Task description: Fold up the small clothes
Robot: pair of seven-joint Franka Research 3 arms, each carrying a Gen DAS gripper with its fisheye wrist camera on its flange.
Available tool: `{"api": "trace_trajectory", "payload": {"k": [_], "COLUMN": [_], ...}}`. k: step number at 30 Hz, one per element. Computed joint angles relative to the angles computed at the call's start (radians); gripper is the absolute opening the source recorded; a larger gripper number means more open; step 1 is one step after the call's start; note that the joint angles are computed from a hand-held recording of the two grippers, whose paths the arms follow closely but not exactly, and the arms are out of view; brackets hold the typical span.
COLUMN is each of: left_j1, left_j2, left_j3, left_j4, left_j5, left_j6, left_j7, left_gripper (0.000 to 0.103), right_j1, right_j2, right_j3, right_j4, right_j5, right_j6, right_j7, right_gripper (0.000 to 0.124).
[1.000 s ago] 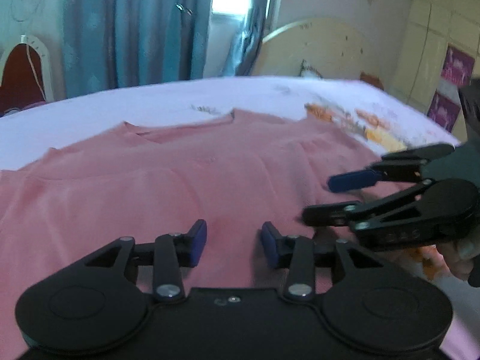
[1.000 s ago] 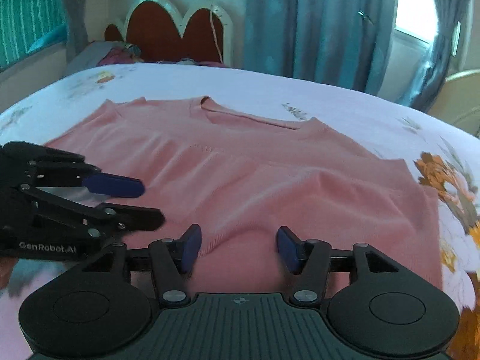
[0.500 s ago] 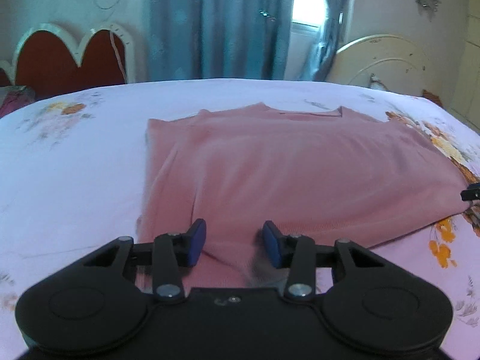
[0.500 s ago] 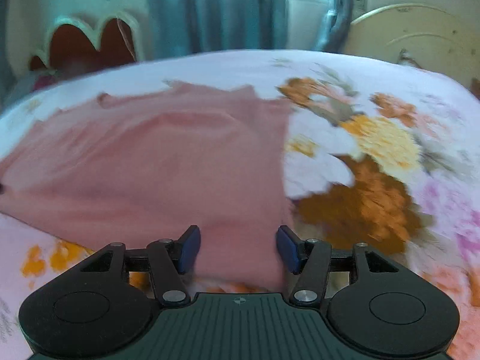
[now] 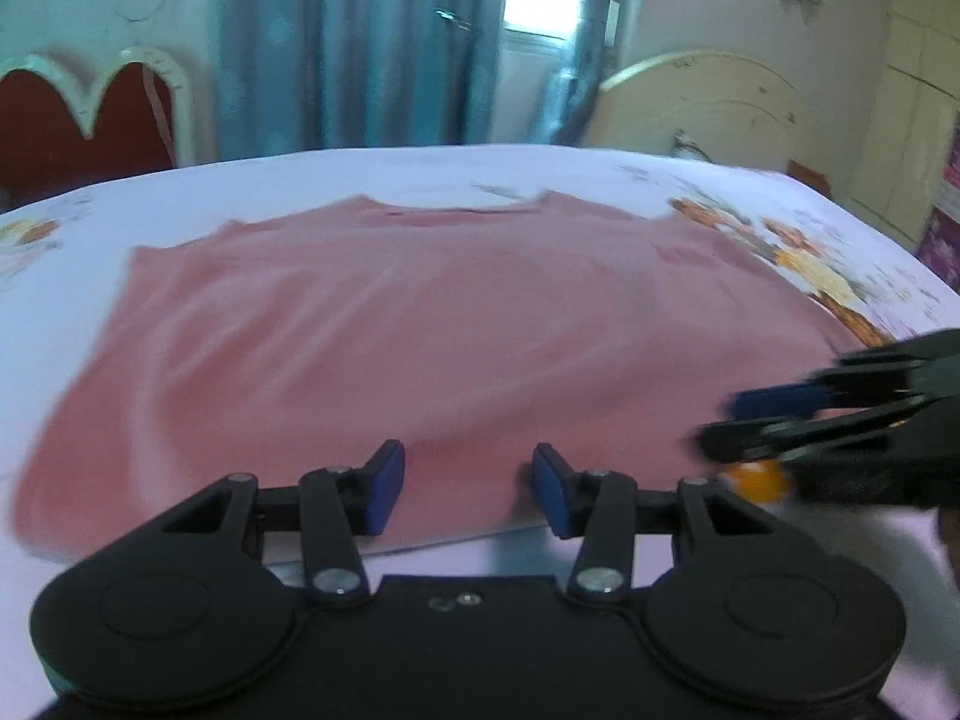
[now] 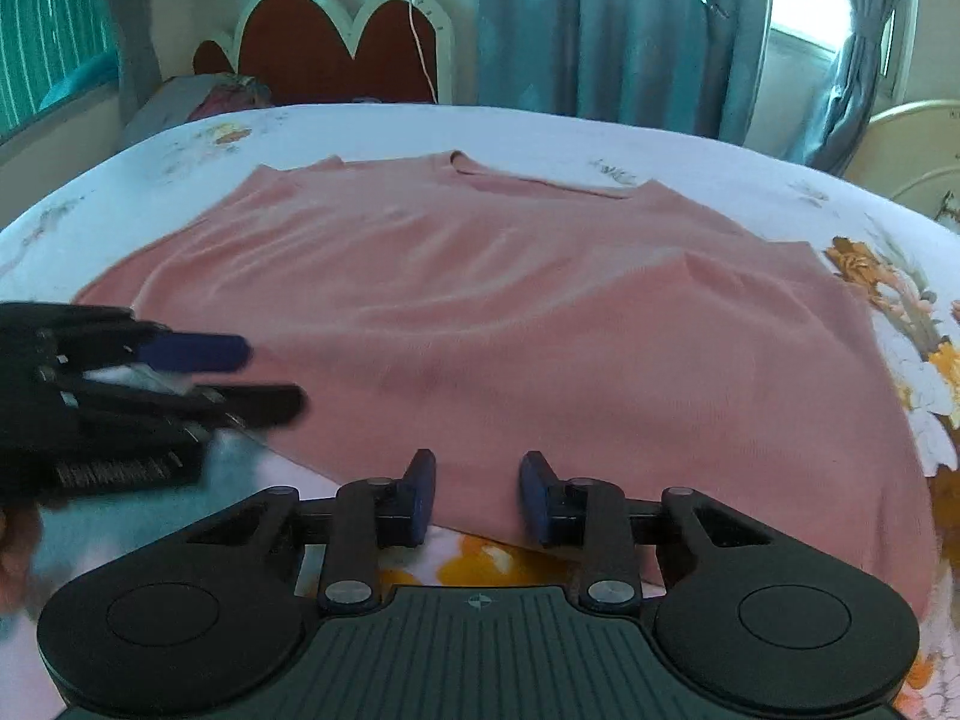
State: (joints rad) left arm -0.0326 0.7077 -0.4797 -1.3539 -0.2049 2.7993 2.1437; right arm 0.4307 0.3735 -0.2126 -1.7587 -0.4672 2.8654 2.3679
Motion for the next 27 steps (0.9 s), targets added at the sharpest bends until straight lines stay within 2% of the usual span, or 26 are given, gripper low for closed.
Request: {"api": "trace_trajectory", "payload": {"k": [2, 4, 5, 7, 9, 10, 12, 14, 16, 27], "left_j1": [0.004, 0.01, 0.033, 0.042, 0.077, 0.083, 0.043, 0.05, 0.032, -0.003], "left_j2": [-0.017, -0.023, -0.023, -0.027, -0.032, -0.034, -0.019, -0.025, -0.033, -0.02], "left_j3": [0.041, 0.078, 0.069, 0.084, 0.047, 0.042, 0.101, 0.093, 0.121, 0.16], "left_j4": [-0.028, -0.029, -0.03, -0.034, -0.06, -0.064, -0.013, -0.022, -0.032, 0.007], "left_j5": [0.014, 0.03, 0.026, 0.039, 0.029, 0.007, 0.083, 0.07, 0.104, 0.172], "left_j6": [0.05, 0.056, 0.054, 0.071, 0.126, 0.131, 0.036, 0.049, 0.054, 0.017], "left_j7": [-0.03, -0.086, -0.091, -0.122, -0.117, -0.104, -0.207, -0.212, -0.232, -0.307], "left_gripper": [0.046, 0.045, 0.044, 0.044, 0.044, 0.045, 0.044, 0.044, 0.044, 0.045], "right_j1": [0.033, 0.044, 0.041, 0.027, 0.007, -0.01, -0.038, -0.05, -0.076, -0.209], "right_j2": [-0.043, -0.101, -0.131, -0.184, -0.233, -0.246, -0.267, -0.285, -0.274, -0.268], "right_j3": [-0.064, -0.1, -0.112, -0.123, -0.12, -0.113, -0.091, -0.069, -0.039, 0.085], "right_j4": [-0.056, -0.123, -0.155, -0.216, -0.268, -0.289, -0.314, -0.316, -0.308, -0.318], "right_j5": [-0.074, -0.158, -0.192, -0.254, -0.299, -0.3, -0.308, -0.354, -0.316, -0.364], "right_j6": [-0.016, -0.052, -0.079, -0.096, -0.126, -0.117, -0.093, -0.113, -0.127, -0.099], "right_j7": [0.086, 0.191, 0.236, 0.312, 0.361, 0.365, 0.373, 0.413, 0.374, 0.413], "right_gripper": [0.031, 0.031, 0.031, 0.031, 0.031, 0.031, 0.031, 0.031, 0.031, 0.031]}}
